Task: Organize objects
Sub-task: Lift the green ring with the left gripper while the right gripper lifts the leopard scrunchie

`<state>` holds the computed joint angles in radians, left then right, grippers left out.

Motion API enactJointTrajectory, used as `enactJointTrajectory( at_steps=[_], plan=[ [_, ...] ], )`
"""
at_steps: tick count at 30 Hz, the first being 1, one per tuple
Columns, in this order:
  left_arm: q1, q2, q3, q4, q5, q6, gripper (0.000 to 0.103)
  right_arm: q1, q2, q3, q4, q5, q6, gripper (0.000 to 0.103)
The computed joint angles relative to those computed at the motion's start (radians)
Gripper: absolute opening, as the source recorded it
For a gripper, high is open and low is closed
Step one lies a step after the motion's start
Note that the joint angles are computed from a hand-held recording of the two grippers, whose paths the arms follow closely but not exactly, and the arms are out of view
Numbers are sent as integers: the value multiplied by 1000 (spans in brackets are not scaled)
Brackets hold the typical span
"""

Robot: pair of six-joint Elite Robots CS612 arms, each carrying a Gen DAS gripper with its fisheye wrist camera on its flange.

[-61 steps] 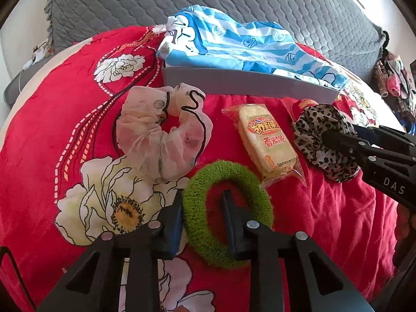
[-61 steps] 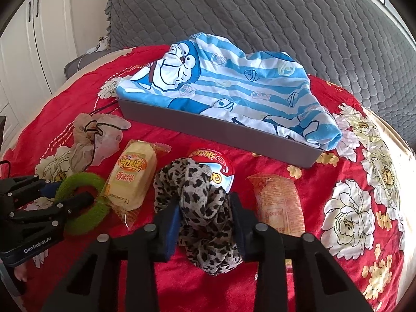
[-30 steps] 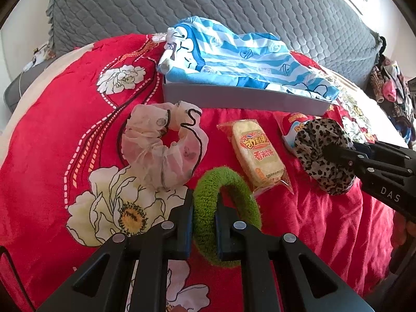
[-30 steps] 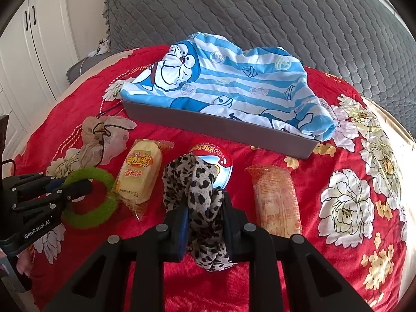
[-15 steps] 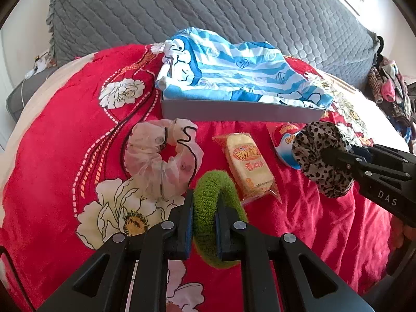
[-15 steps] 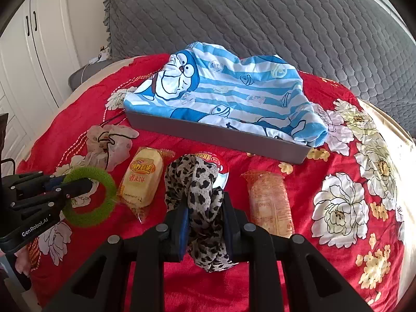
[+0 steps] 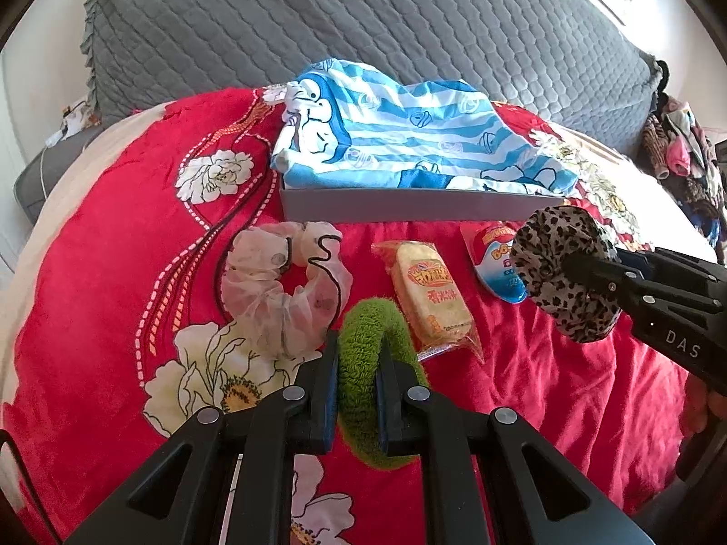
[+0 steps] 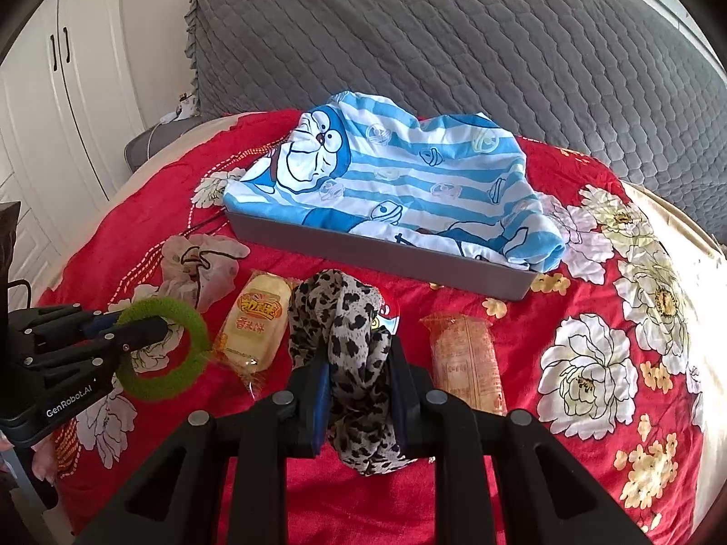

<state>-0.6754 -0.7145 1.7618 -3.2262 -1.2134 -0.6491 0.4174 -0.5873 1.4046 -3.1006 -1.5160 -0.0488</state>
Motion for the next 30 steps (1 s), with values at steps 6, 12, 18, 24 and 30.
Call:
enactJointTrajectory(
  at_steps=[6,12,18,24,30],
  plan=[
    [-3,-16,10,2,17,4,13,-1,-4,6,-10,10,0,23],
    [-6,-30,16,2,31,-3,13,-3,-12,19,-27,19,2,23],
    [-10,-40,20,8,46,-3,13,-5,-19,31,-53,24,11,23],
    [-15,-43,20,6,59,1,12,-6,-23,37,-72,25,15,23],
    [-20,-46,18,1,66,9,12,-7,-27,43,-85,28,20,23]
  ],
)
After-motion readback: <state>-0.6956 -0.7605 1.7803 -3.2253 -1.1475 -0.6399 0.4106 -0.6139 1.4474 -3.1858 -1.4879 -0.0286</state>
